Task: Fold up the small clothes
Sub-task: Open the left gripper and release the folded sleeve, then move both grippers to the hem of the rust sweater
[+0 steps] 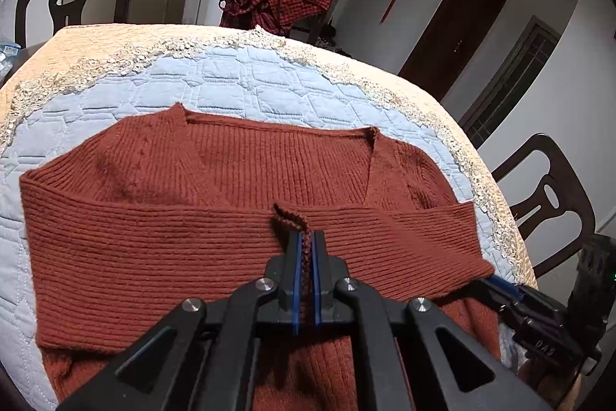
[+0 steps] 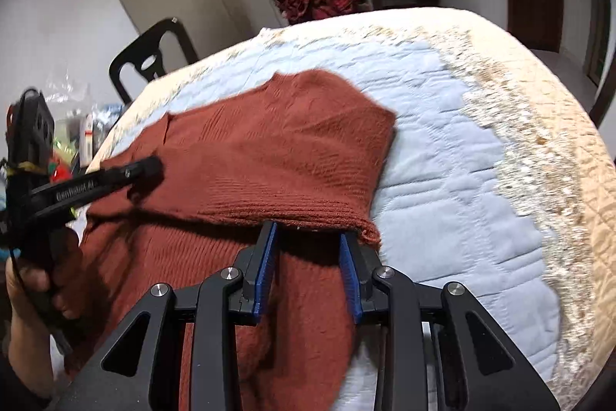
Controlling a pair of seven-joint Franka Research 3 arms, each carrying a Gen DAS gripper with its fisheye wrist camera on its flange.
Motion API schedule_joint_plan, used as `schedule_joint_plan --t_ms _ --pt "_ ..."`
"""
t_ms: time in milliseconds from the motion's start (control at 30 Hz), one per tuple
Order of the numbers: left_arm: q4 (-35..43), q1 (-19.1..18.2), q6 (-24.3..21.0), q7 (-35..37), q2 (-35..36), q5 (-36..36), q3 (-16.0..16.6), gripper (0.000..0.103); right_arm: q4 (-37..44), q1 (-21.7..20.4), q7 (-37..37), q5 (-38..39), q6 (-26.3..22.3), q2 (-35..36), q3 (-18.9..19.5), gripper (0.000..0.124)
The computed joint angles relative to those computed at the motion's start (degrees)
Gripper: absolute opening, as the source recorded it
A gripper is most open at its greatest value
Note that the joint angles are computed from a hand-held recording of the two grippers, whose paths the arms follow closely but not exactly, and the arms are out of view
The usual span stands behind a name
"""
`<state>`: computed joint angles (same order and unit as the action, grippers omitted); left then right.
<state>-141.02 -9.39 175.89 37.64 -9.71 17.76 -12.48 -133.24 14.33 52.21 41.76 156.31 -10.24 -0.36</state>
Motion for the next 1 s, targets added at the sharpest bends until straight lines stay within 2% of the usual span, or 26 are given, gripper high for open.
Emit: schedule_joint_plan --t_ms 167,267,333,400,467,567,667,733,767,800,867,1000 --pt "-0.5 0.1 0.8 0.1 0.8 0.3 0.1 0.007 -1.3 -0.1 -0.2 1.3 0.5 -1.1 -0.4 0.031" --pt "-1.0 -1.0 -1.0 1.7 -0.7 -1.1 0.9 0.008 -2.3 -0.3 0.7 -1.0 0.4 -2.2 0.1 0.032" --pt "-1.9 0.8 -1.9 0.4 -2.8 1.0 -0.5 0.008 -3.5 0.0 0.4 -1.5 0.6 -3.6 -0.1 0.033" --pt "-2.8 3.5 -2.9 -2.5 -4.9 4.5 -2.6 0.019 -4.2 0.4 -0.1 -0.7 0.9 -4.8 -0.6 0.033" --pt "-3.1 5.1 -3.7 -5.2 -6.3 6.8 -4.0 0.023 -4.6 1.2 -1.1 1.1 1.7 -5.6 -1.3 0.033" --pt "-2.7 2.7 -2.8 -3.6 -5.8 5.8 -2.2 0.023 -4.0 3.0 -5.0 4.4 3.5 -5.7 -2.2 0.033" --pt "-0.7 2.3 -2.9 -2.7 -4.0 7.0 -3.0 0.023 -1.8 3.0 -4.9 3.0 4.3 -3.1 -1.1 0.033" --pt "0.4 2.3 -3.7 -3.0 -2.6 8.3 -3.6 0.023 -1.0 1.2 -0.7 -2.5 4.4 -1.0 0.7 0.027" --pt "0.6 0.9 -4.3 -1.5 -1.9 7.0 -2.7 0.023 -0.6 -0.1 3.0 -6.5 3.9 0.3 1.7 0.021" --pt "0.7 -0.3 -5.0 -0.2 -1.4 5.6 -1.9 0.023 -0.5 -0.1 3.5 -6.9 3.8 0.7 1.5 0.021" --pt "-0.1 2.1 -3.5 -4.1 -1.4 10.3 -3.9 0.023 -0.9 0.2 2.8 -6.2 4.0 0.1 1.0 0.019" --pt "0.2 -0.1 -4.4 -2.0 -1.7 7.7 -2.0 0.023 -0.5 1.3 0.1 -2.8 3.5 -0.4 -0.1 0.019"
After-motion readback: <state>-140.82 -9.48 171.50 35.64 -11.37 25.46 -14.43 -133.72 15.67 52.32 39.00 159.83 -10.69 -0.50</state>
